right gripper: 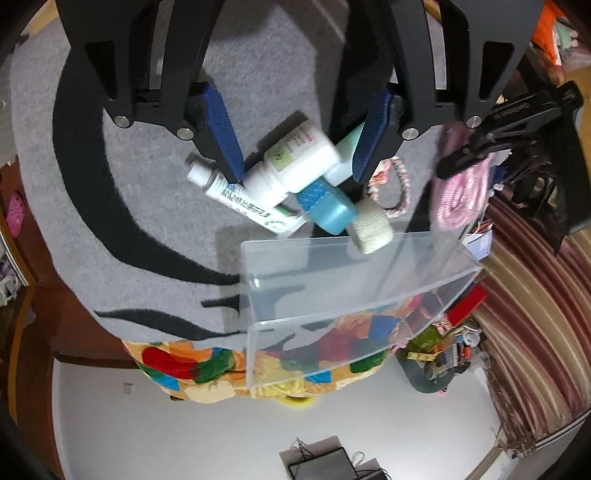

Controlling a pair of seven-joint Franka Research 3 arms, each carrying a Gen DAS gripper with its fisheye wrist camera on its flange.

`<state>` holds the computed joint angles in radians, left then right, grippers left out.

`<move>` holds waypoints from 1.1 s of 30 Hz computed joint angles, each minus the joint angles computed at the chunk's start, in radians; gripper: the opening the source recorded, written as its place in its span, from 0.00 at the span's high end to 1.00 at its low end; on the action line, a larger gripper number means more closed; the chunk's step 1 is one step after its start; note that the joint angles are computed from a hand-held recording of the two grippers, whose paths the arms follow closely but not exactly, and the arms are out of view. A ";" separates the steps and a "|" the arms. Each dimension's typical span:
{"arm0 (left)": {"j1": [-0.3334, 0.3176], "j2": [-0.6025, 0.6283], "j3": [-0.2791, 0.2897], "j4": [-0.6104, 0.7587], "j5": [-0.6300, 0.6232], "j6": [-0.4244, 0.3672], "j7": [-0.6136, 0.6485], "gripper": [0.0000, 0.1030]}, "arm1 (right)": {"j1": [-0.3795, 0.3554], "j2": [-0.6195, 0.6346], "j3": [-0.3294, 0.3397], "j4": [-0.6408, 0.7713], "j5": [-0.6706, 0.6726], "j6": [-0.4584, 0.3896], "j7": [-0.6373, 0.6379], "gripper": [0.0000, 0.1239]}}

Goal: Organize objects
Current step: 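Reach the left tool to the bagged pink rope and close on it, then lift the pink rope bag with the left tool while the right tool grasps the white pill bottle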

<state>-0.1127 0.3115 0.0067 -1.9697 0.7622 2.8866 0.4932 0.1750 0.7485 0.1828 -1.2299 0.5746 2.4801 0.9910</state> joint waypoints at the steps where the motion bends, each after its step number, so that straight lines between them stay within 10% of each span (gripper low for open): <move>1: 0.005 -0.005 0.001 -0.008 -0.001 0.011 0.000 0.41 | 0.003 0.012 -0.006 0.016 -0.004 -0.006 0.017 0.57; 19: 0.027 -0.152 -0.001 -0.068 0.439 0.058 -0.359 0.52 | -0.051 -0.156 0.063 -0.199 0.130 0.158 -0.233 0.59; 33: 0.086 -0.071 -0.020 0.108 0.250 0.127 -0.171 0.52 | 0.031 -0.038 0.038 0.065 0.095 0.176 -0.201 0.59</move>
<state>-0.0262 0.2407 -0.0129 -1.8613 1.0123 3.0132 0.3223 0.2058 0.7102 0.2213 -1.1645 0.6691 2.6558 0.7903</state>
